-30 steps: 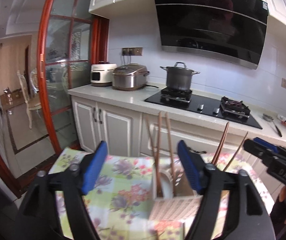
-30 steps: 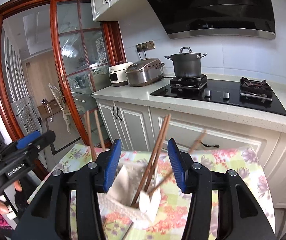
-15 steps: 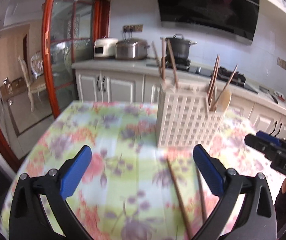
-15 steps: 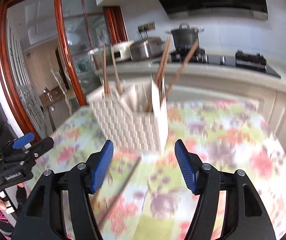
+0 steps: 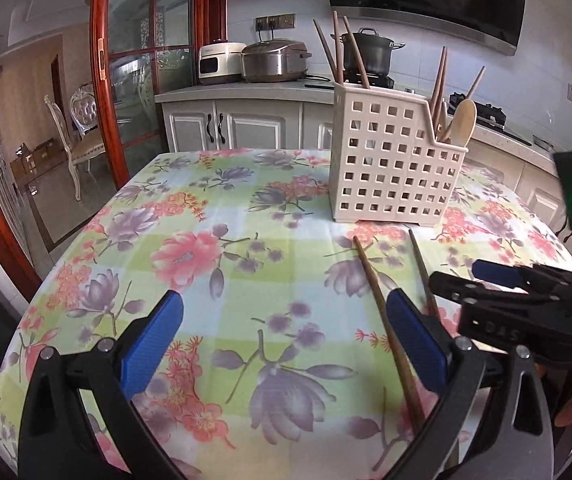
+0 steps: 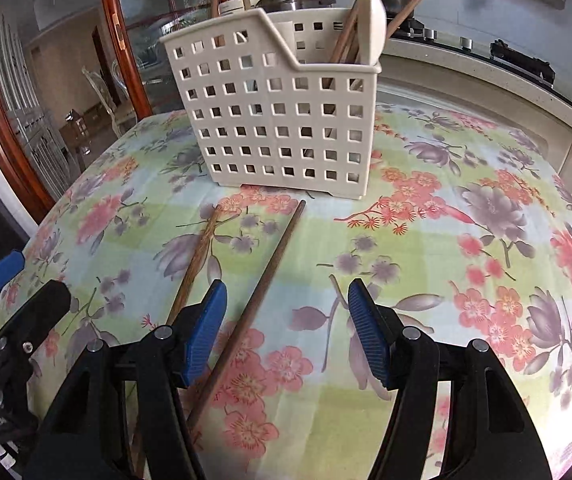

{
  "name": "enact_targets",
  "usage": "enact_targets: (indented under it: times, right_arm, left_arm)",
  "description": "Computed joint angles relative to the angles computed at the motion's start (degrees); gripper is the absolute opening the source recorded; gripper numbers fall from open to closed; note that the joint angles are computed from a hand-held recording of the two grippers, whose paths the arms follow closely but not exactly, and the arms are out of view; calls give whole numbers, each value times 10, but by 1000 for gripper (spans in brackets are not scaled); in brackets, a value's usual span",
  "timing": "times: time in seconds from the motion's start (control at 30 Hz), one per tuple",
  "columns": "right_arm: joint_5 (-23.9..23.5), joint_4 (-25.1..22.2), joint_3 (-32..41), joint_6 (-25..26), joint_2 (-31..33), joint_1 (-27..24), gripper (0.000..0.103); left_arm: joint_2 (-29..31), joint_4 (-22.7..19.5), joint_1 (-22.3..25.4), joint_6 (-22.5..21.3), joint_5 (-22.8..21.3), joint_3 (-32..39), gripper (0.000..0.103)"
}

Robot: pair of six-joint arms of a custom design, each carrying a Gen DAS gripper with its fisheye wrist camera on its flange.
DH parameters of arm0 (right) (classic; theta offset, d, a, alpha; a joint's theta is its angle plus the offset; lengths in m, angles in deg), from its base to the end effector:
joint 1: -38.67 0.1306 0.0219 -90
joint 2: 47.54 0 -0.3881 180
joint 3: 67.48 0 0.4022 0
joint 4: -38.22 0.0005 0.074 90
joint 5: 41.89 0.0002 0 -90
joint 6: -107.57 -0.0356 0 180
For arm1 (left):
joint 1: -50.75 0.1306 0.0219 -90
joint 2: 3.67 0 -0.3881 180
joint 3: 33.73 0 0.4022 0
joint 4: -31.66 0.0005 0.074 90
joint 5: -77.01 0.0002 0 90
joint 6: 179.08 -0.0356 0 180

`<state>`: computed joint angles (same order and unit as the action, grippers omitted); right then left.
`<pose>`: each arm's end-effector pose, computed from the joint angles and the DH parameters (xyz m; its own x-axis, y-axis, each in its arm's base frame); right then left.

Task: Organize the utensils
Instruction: 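Lower both tools to the table and close each on a chopstick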

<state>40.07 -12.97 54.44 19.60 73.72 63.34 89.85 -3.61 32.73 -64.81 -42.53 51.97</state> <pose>0.6295 0.2941 0.3825 -0.6836 -0.3526 -0.6391 -0.5186 0.8507 0.0854 0.5004 -0.1449 0.3914 -0.5621 -0.1932 -0.8042 -0.3338 0.9426 0.0069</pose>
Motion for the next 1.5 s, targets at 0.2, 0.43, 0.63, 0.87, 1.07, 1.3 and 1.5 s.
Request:
enact_targets:
  times: [0.2, 0.43, 0.63, 0.87, 1.07, 1.3, 1.5]
  right_arm:
    - [56, -46, 75, 13, 52, 15, 49]
    - [67, -45, 51, 51, 34, 17, 9]
    - [20, -25, -7, 44, -4, -12, 7]
    - [-6, -21, -37, 51, -25, -38, 7]
    - [-3, -34, -29, 81, -21, -38, 8]
    - [18, -21, -35, 99, -24, -31, 7]
    - [13, -10, -39, 85, -26, -33, 7]
  left_arm:
    - [-2, -8, 5, 0, -4, -3, 98]
    - [5, -27, 15, 13, 30, 6, 97]
    - [50, -62, 19, 8, 92, 61, 88]
    - [153, -142, 12, -6, 143, 180, 49]
    - [197, -179, 6, -20, 124, 233, 32]
    - [192, -162, 0, -48, 124, 224, 7]
    - [179, -141, 6, -39, 141, 204, 6]
